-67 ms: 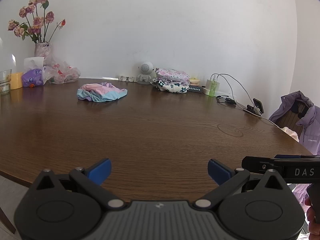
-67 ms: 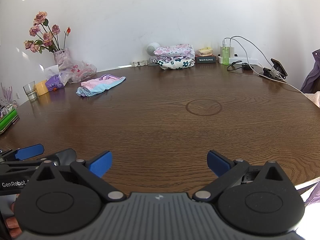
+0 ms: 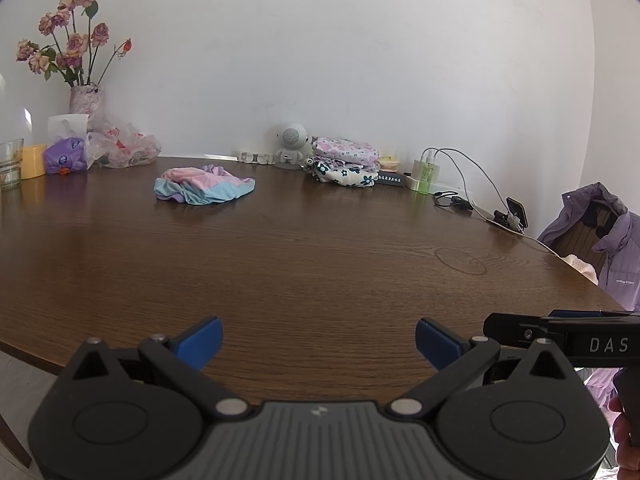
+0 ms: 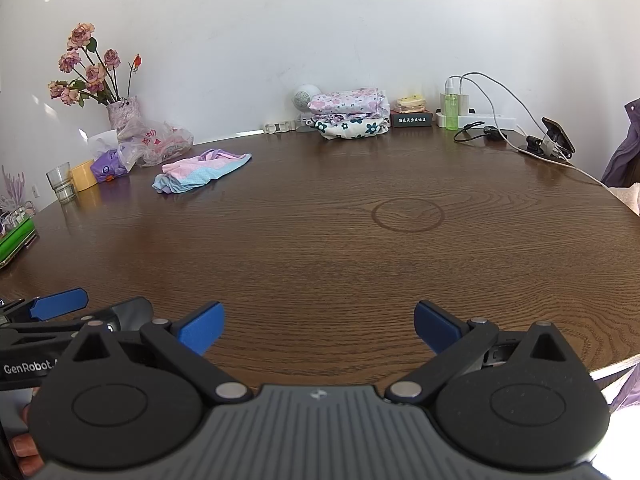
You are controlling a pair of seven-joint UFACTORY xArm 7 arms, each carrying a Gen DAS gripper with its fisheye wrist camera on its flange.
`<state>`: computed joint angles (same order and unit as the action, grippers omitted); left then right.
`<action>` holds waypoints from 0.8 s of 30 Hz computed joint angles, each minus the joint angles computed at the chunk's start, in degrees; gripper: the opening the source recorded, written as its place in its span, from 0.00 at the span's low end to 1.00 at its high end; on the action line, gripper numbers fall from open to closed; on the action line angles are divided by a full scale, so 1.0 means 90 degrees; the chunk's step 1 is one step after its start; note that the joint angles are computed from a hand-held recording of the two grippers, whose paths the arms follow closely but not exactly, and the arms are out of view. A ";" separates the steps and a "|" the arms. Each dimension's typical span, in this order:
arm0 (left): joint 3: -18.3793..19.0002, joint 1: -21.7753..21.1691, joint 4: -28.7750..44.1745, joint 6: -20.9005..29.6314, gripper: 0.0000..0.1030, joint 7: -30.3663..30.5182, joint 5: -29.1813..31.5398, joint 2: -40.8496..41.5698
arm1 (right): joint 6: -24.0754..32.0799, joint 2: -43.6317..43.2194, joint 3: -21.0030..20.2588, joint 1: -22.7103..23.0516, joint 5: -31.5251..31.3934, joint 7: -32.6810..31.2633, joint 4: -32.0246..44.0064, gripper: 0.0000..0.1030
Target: Fold clothes
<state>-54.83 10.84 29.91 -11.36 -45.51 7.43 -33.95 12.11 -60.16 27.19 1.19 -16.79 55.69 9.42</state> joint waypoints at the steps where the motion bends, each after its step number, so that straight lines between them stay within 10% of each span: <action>1: -0.0016 0.0016 -0.0002 -0.0009 1.00 -0.0002 0.0002 -0.0009 | 0.0002 0.0012 -0.0010 -0.0004 -0.0003 -0.0007 0.0001 1.00; 24: 0.0120 -0.0074 -0.0012 -0.0021 1.00 0.0056 0.0014 0.0032 | 0.0121 0.0052 -0.0030 0.0001 -0.0031 0.0019 0.0109 1.00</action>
